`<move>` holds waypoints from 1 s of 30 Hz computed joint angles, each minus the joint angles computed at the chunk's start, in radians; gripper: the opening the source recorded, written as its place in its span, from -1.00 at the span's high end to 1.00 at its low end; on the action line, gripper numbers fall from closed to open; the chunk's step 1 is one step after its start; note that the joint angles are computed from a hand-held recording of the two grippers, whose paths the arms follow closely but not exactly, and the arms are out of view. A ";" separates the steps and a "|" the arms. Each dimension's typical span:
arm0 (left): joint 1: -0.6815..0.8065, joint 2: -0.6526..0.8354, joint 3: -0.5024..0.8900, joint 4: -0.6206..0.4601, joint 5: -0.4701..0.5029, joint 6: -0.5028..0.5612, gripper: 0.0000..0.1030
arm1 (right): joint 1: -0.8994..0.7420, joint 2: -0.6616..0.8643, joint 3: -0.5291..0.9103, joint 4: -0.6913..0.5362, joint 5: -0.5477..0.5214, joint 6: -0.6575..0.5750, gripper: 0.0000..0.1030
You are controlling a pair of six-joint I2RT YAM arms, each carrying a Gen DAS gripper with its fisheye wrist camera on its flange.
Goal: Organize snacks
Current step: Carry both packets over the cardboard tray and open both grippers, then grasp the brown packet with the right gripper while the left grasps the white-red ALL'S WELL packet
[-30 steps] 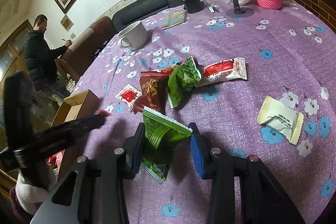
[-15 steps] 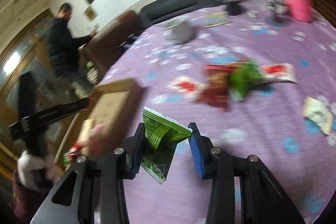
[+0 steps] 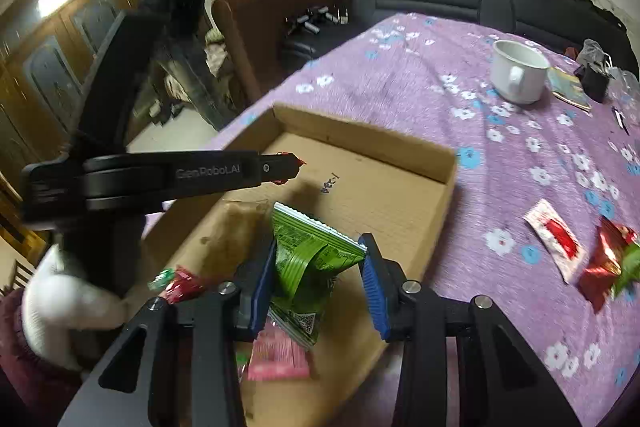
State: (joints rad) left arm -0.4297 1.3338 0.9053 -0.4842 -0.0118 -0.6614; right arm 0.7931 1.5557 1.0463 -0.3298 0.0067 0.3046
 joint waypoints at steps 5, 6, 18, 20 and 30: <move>0.041 -0.008 -0.041 0.025 0.039 -0.018 0.54 | 0.011 0.088 0.042 -0.006 0.022 0.006 0.22; 0.049 -0.015 -0.053 0.033 0.053 -0.021 0.53 | 0.010 0.092 0.044 -0.006 0.024 0.008 0.22; -0.067 -0.256 -0.081 -0.043 -0.082 -0.096 -0.49 | -0.088 -0.166 -0.137 0.060 -0.023 0.060 -0.09; -0.126 -0.322 -0.087 -0.053 -0.120 -0.134 -0.54 | -0.121 -0.261 -0.195 0.053 -0.021 0.057 -0.16; -0.587 -0.380 -0.087 -0.002 -0.357 -0.321 -0.56 | -0.594 -0.708 -0.447 -0.076 -0.144 -0.083 -0.35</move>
State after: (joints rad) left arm -1.0166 0.9540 0.8178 -0.4858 -0.3693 -0.9819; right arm 0.1993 0.8479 0.5993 -0.4055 -0.1369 0.2215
